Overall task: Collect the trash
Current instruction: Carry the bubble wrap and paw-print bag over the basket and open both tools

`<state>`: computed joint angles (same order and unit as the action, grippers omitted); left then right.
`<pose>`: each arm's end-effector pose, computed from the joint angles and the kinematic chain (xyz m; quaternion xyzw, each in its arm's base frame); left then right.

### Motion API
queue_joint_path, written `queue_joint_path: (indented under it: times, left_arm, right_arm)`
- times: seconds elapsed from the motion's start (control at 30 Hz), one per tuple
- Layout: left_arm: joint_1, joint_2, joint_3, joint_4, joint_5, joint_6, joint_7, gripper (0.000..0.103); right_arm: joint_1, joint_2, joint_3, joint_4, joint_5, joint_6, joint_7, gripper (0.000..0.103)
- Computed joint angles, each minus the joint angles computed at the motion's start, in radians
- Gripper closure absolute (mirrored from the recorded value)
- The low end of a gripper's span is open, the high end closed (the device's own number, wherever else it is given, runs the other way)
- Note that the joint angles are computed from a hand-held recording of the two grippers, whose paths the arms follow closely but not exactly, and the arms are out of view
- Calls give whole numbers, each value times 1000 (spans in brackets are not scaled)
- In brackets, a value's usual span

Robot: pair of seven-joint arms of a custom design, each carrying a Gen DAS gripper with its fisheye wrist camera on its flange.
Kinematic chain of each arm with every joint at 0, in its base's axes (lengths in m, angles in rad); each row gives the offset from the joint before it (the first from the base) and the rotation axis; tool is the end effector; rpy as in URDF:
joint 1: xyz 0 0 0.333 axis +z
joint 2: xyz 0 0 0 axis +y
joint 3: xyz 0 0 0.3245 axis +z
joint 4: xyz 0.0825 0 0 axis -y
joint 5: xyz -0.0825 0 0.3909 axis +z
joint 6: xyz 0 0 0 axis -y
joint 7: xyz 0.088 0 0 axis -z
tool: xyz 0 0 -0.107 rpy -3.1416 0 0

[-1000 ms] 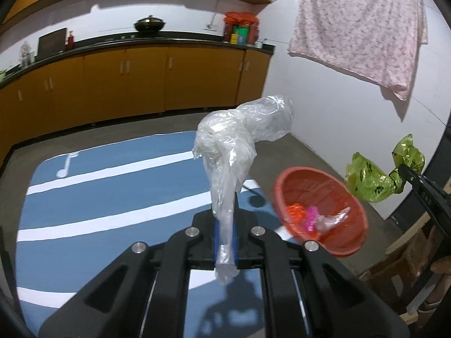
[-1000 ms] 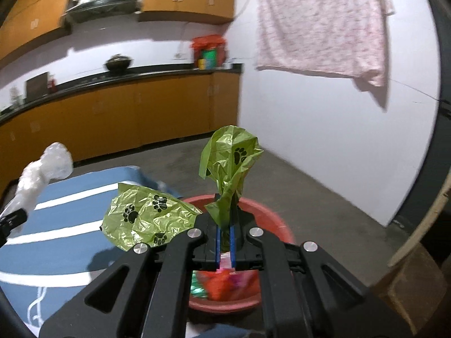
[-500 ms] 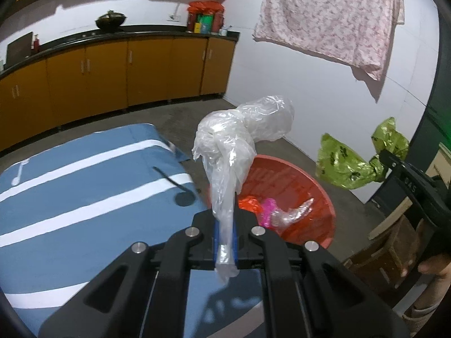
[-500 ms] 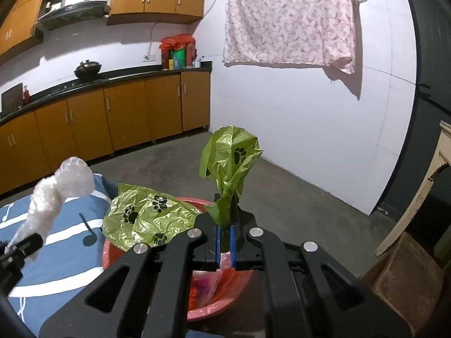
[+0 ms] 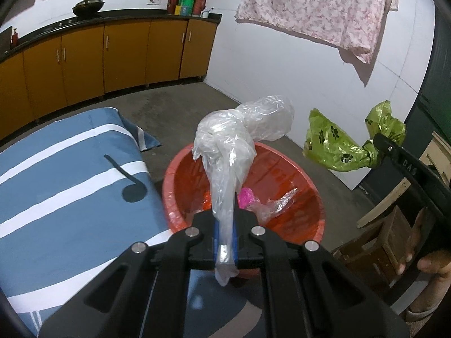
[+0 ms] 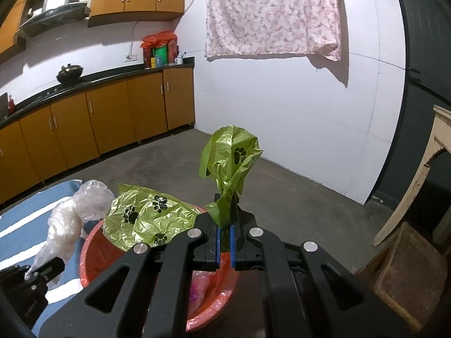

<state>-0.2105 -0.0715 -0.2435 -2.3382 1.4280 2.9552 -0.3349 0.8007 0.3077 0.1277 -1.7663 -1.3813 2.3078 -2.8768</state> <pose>0.4303 -0.2844 0.4025 -0.6740 0.6083 -0.3597 0.2153 0.4277 0.5255 0.4324 -0.5984 0.6150 -0.3630 0.3631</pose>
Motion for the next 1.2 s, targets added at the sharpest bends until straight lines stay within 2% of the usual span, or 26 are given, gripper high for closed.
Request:
queue_joint_path:
  times: [0.3, 0.63, 0.7, 0.77, 0.83, 0.87, 0.9, 1.0, 1.03, 1.13, 1.2]
  left_arm:
    - [-16, 98, 16, 73, -14, 5, 25, 95]
    - [-39, 183, 48, 141, -57, 32, 96, 93]
    - [-43, 195, 56, 145, -63, 38, 106, 89]
    - [-46, 200, 62, 146, -70, 41, 110, 73]
    - [-49, 197, 68, 141, -55, 38, 91, 66]
    - [-48, 193, 69, 134, -59, 36, 93, 64]
    - [-47, 189, 71, 129, -57, 36, 91, 63]
    - [-39, 157, 74, 97, -32, 29, 51, 55]
    - [-35, 145, 73, 86, -22, 26, 34, 52]
    - [-18, 84, 66, 36, 18, 5, -26, 42]
    - [-8, 35, 53, 0, 35, -24, -56, 34]
  right_arm:
    - [0, 23, -10, 17, 4, 3, 23, 98]
    - [-18, 48, -32, 37, -16, 101, 48, 98]
    - [-30, 53, -37, 36, -24, 157, 62, 98]
    - [-40, 58, -41, 36, -28, 210, 72, 96]
    - [-49, 65, -45, 38, -23, 260, 69, 91]
    - [-50, 67, -48, 38, -25, 277, 69, 85]
    - [-48, 67, -51, 35, -34, 289, 76, 74]
    - [-42, 63, -60, 32, -79, 325, 108, 57]
    - [-37, 59, -60, 30, -89, 322, 111, 55]
    - [-24, 35, -56, 10, -122, 292, 136, 36]
    - [-18, 10, -51, -12, -158, 270, 176, 17]
